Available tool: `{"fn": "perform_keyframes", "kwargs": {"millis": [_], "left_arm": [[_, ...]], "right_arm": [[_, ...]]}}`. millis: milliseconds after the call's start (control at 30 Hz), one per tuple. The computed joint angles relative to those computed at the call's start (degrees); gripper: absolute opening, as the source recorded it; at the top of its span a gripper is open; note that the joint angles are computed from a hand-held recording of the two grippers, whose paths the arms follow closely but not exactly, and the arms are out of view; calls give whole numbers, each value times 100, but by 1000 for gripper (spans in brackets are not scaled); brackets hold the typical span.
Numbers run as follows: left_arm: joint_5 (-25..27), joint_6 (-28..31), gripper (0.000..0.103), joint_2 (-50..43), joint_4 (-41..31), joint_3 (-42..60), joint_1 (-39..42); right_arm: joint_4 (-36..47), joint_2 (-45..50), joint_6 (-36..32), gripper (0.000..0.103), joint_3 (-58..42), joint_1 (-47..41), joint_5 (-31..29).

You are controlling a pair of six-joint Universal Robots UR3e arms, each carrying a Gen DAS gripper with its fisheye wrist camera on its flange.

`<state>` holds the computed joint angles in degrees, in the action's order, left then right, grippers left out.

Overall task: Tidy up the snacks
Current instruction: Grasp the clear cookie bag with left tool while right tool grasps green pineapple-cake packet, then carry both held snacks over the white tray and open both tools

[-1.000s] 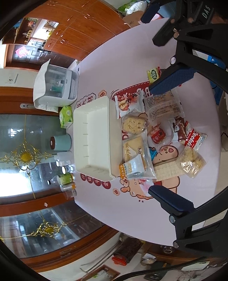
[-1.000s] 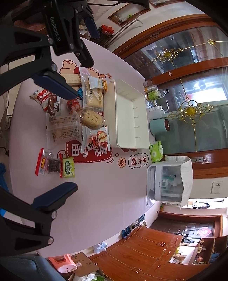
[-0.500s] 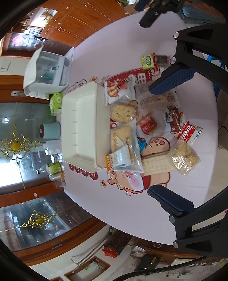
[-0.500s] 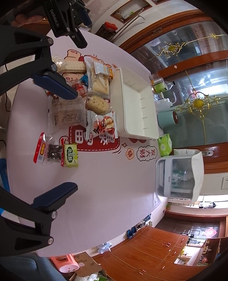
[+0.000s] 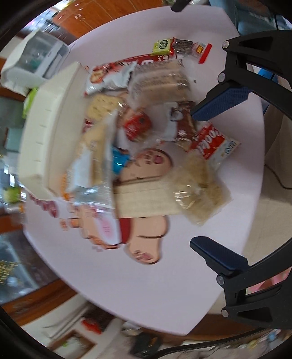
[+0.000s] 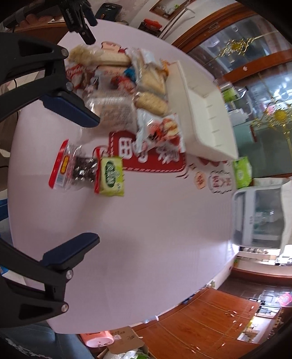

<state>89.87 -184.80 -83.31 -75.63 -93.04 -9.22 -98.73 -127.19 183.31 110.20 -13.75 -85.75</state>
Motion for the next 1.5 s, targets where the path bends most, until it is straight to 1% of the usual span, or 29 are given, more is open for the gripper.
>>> {"fn": "perform_keyframes", "kwargs": {"millis": [100, 167, 367, 467, 567, 733, 800, 900, 933, 967, 1000, 1033, 1067, 1100, 1167, 1200, 1233, 1333, 1400, 1500], "left_arm": [[-331, -4, 102, 98, 24, -367, 300], [-417, -20, 102, 123, 78, -549, 413], [-552, -30, 102, 53, 207, -870, 610], [-886, -6, 102, 102, 235, -1034, 966], [-1092, -168, 102, -11, 266, -1022, 1211], [-1356, -505, 102, -321, 229, -879, 1397], [-1360, -669, 102, -459, 272, -878, 1389], [-1293, -825, 102, -586, 193, -829, 1323], [-1256, -854, 102, -612, 212, -848, 1311], [-1222, -863, 100, -628, 244, -898, 1316], [-1218, -865, 99, -622, 280, -996, 1356], [-1294, -810, 96, -596, 276, -1069, 1447], [-1405, -791, 90, -610, 267, -1110, 1510], [-1397, -830, 89, -637, 290, -1103, 1509], [-1359, -620, 77, -424, 211, -1250, 1691], [-1350, -570, 75, -402, 187, -1248, 1716], [-1385, -533, 73, -384, 147, -1236, 1760], [-1446, -478, 70, -283, 77, -1221, 1842], [-1344, -465, 69, -185, 79, -1214, 1847], [-1262, -307, 69, 144, -179, -1042, 1961]], "right_arm": [[3, 67, -39, 95, 278, -124, 103], [-130, 147, -18, 94, 426, -80, 115], [-774, 706, 100, 92, 648, 280, -171], [-1087, 967, 110, 92, 741, 344, -239], [-1324, 1225, 103, 91, 816, 306, -187], [-1579, 1653, 98, 90, 813, 377, -166], [-1685, 1847, 124, 88, 777, 449, -214], [-1724, 2111, 163, 81, 707, 517, -253], [-1709, 2162, 147, 75, 691, 521, -224], [-1706, 2226, 143, 70, 671, 554, -243], [-1713, 2258, 124, 68, 667, 559, -209], [-1715, 2254, 75, 63, 694, 523, -110], [-1713, 2253, 36, 59, 713, 487, -28], [-1738, 2274, 39, 58, 711, 503, -38], [-1795, 2287, 15, 54, 710, 551, -82], [-1841, 2272, -31, 53, 727, 539, -61], [-1852, 2242, -75, 48, 747, 498, -4], [-1730, 2094, -218, 47, 788, 293, 342], [-1743, 2077, -289, 47, 793, 179, 485], [-1591, 1796, -524, 47, 866, -130, 787]]}}
